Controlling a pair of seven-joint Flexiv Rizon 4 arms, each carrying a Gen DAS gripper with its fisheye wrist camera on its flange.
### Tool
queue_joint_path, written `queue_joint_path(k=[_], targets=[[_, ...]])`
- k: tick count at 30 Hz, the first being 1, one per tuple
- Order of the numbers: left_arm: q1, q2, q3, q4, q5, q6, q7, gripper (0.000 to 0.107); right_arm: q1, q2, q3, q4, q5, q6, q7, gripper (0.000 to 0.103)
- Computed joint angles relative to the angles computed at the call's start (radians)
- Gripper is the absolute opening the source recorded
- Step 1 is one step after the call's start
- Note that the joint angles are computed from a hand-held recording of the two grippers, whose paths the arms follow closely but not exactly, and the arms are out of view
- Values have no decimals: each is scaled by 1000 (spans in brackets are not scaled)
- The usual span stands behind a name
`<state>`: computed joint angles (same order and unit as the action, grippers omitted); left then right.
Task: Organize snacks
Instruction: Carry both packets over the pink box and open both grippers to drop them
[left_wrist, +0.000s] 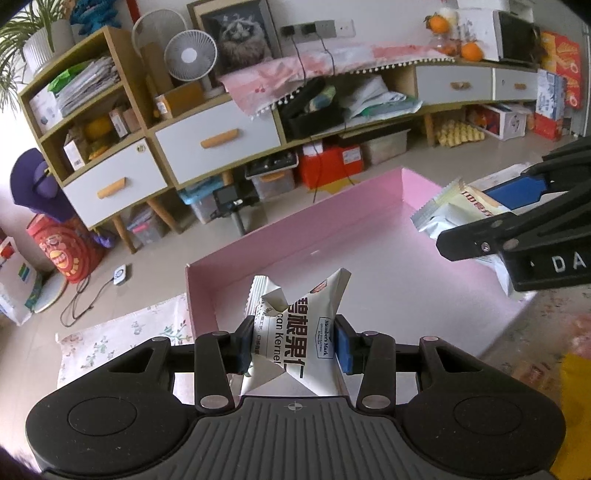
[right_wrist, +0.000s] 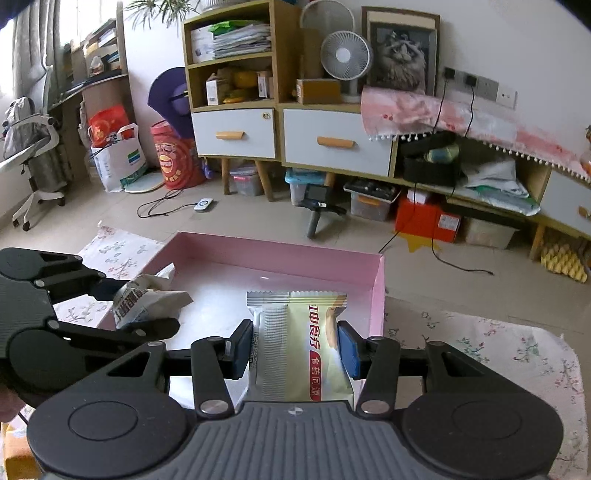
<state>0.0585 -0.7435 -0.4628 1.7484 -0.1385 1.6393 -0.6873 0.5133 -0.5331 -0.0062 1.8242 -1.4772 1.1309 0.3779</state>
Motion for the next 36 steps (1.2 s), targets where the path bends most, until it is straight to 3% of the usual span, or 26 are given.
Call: queue_joint_path(k=[7,9,10,12,13,20,25,36], targets=[[-42,-17,46,-44,-23,-39,-14,44,2,-21,-10,-11,32,9,-22,29],[-44,-15,49,-46,-31,-49,-15,49,3,-20,-12,-10,37,8,-19,30],[-48,-14,53,-48,-34,-51,-16,57,6,-18,-14,-8,36,3,-13,30],[-51,-11,56,-42,-35,-33,-17,67,11,-12,-15,-5,36,-11,-3,47],[-52,-11,57,-42,-35,-27,-18,75,14,-7,-16,-1,30,-19,6,50],[-1,22,-3,0,-41,-38,-7,88,22,22,3,15,66,-76,-19,60],[37,64,-36,54,-40,-33,9,89,33,53,22,34,98,-119,-51,66],[196,168,-174,227,-19,-2,40,95,68,123,77,89,140,-206,-69,77]])
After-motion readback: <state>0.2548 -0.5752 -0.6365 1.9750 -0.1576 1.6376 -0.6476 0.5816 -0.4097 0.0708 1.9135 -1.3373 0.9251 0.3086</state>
